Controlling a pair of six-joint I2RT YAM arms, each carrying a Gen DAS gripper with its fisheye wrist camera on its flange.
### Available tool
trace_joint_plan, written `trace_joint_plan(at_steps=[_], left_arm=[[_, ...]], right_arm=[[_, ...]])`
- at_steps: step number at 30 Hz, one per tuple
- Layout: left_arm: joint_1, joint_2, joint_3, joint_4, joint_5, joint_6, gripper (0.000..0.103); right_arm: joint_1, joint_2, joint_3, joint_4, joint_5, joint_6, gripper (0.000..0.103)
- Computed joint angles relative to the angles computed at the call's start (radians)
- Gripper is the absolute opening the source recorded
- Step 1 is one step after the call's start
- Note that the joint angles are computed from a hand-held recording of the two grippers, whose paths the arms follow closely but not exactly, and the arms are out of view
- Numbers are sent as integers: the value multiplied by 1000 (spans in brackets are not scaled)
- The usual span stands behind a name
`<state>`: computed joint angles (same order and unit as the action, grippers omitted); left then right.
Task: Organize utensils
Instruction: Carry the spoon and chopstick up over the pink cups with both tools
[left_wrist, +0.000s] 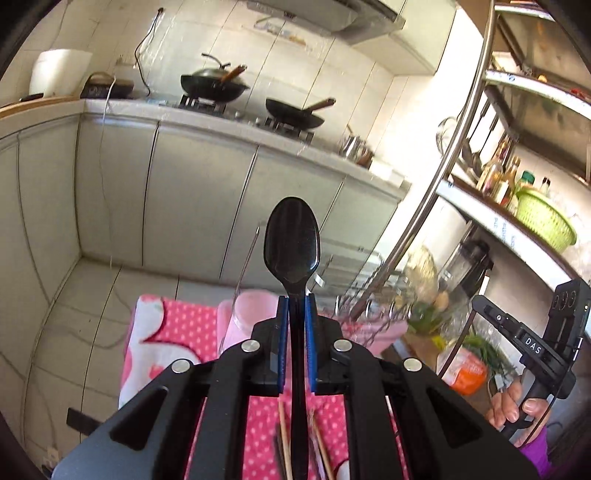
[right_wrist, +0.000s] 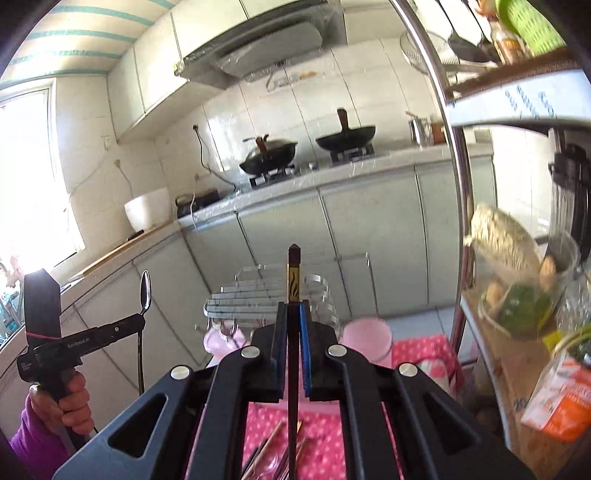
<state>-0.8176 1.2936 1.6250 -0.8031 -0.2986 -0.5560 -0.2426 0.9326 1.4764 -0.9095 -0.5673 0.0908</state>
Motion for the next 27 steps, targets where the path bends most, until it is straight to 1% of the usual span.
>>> trace_joint_plan(at_steps=[4,6,8,11,15,17,20,22,24,27], left_arm=[[29,46,51,57,-3,26,8],[39,67,81,73,-5,36,8],[46,94,123,83,-17,52,8],[68,136,181,110,-25,83,8],[81,184,216,179,-51,137,8],[83,204,212,215,-76,167,8],[98,220,169,290,-87,193,8],[110,219,118,361,-94,212,8],[124,208,47,450,-102,229,8],[140,221,6,502,-101,237,8]], right_arm=[[-7,47,64,79,30,26,6],[-28,88,122,113,38,40,6],[-36,117,149,153,50,61,6],[-24,153,190,205,102,62,6],[10,199,214,280,179,45,6],[29,214,194,324,210,45,6],[54,241,171,374,244,47,6],[73,252,147,404,276,38,6],[76,268,125,426,282,41,6],[84,286,88,438,291,49,6]])
